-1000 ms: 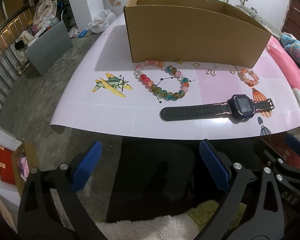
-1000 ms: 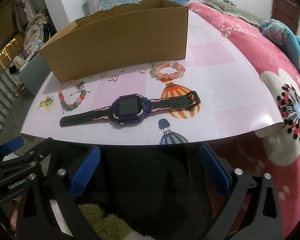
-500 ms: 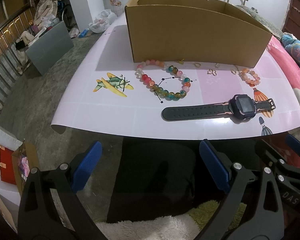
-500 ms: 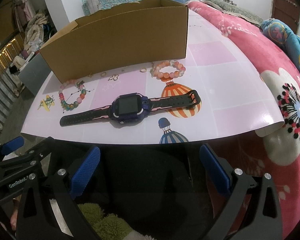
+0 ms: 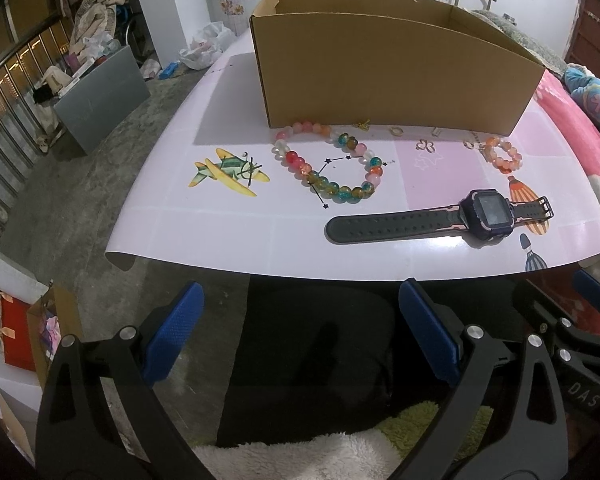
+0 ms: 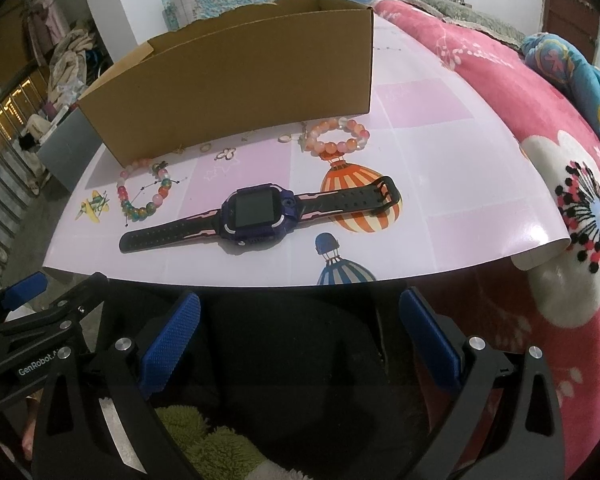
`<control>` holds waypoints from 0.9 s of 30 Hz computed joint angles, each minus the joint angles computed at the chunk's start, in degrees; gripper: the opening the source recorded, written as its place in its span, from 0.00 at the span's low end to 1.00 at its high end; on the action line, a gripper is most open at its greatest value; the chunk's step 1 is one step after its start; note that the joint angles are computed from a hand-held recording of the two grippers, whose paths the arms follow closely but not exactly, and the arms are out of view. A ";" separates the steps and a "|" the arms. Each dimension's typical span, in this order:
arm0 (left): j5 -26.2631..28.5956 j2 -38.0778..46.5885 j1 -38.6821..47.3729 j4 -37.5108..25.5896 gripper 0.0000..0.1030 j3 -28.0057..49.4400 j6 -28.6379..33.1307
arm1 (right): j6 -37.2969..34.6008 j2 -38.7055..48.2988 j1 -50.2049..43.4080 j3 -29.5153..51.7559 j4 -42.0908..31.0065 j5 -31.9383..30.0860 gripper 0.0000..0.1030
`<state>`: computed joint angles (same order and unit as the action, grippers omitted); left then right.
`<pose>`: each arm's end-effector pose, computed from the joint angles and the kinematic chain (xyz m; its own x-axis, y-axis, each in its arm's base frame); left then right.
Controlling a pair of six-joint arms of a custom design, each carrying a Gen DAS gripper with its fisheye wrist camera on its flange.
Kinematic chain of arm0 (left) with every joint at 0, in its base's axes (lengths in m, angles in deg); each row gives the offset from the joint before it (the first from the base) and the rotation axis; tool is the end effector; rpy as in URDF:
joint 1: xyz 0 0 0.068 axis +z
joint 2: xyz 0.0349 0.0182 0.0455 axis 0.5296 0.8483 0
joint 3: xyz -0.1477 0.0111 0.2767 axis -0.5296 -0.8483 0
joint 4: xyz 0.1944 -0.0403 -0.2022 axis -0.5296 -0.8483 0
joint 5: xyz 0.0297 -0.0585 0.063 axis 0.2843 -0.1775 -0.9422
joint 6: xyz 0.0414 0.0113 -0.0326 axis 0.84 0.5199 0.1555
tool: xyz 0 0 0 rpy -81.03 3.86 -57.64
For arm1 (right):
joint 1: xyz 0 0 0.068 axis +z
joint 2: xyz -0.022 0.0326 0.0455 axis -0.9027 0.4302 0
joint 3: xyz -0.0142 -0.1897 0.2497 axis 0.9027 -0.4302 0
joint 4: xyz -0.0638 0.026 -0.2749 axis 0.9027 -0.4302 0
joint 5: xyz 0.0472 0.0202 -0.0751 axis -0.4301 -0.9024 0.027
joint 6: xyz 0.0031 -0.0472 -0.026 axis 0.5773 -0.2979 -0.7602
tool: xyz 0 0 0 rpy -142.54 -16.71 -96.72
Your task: Organize jewelry
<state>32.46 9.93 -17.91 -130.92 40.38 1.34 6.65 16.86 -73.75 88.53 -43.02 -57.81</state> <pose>0.1541 -0.1554 0.2252 -0.8105 -0.2790 -0.5150 -0.3501 0.9357 0.0441 0.2303 -0.0267 0.2175 -0.8449 -0.1493 -0.5137 -0.2420 0.9631 0.1181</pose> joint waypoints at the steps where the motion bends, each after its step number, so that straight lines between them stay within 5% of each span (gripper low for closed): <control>1: 0.02 0.01 0.02 0.04 0.92 0.00 0.04 | -0.01 0.02 -0.05 0.04 -0.03 -0.02 0.95; 20: 0.79 -3.15 0.72 3.03 0.92 -3.02 1.42 | 0.69 -0.65 0.66 0.41 -0.56 0.07 0.95; 27: 2.81 -6.58 4.20 6.25 0.92 -6.46 5.50 | 4.54 -5.23 5.28 -1.95 4.36 7.25 0.95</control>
